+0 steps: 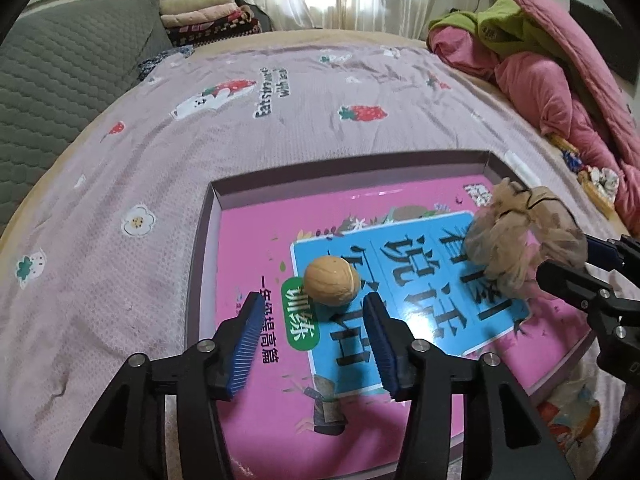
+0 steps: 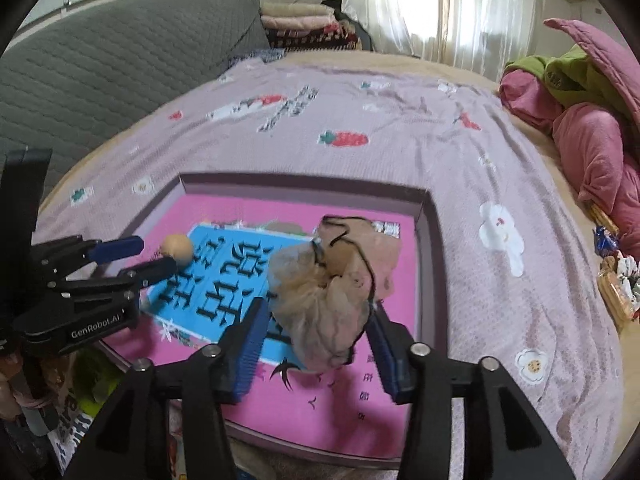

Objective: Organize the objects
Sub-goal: 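Open the left gripper to drop the walnut while the right gripper releases the bag into the tray, then withdraw both open grippers back toward the remaining objects in front of the tray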

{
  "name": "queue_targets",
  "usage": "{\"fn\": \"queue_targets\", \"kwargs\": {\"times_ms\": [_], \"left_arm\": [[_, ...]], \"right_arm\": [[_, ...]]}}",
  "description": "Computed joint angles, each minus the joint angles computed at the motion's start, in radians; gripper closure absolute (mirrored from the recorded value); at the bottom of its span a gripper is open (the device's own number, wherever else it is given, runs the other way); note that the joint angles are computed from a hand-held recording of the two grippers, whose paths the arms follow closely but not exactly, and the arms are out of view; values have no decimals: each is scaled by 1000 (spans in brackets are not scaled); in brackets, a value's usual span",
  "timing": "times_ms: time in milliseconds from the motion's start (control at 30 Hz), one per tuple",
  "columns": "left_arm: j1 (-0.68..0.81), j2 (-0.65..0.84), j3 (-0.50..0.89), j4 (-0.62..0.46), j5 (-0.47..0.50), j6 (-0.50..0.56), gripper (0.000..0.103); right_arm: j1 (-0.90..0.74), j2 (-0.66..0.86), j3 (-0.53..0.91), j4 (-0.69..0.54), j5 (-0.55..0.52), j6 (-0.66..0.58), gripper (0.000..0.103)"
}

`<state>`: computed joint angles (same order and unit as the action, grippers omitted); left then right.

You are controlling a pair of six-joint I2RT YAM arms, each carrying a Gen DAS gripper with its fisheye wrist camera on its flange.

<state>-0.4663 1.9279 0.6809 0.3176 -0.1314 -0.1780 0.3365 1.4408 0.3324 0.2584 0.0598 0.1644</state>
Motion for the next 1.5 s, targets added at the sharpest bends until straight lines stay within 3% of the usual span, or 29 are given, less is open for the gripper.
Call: {"fn": "queue_targets", "kwargs": {"times_ms": [367, 533, 600, 800, 1167, 1500], "left_arm": [[19, -155, -62, -14, 5, -6, 42], [24, -355, -159, -37, -36, 1, 37], [20, -440, -201, -49, -58, 7, 32], [-53, -632, -297, -113, -146, -10, 31], [-347, -774, -443, -207, -300, -192, 31], [-499, -822, -488, -313, -369, -359, 31]], "right_arm": [[-2, -155, -31, -42, 6, -4, 48], [29, -251, -53, -67, 13, 1, 35], [50, -281, -59, -81, 25, 7, 34], [130, -434, -86, -180, 101, 23, 29], [243, -810, -135, -460, 220, 82, 20], [401, -1006, -180, -672, 355, 193, 15]]}}
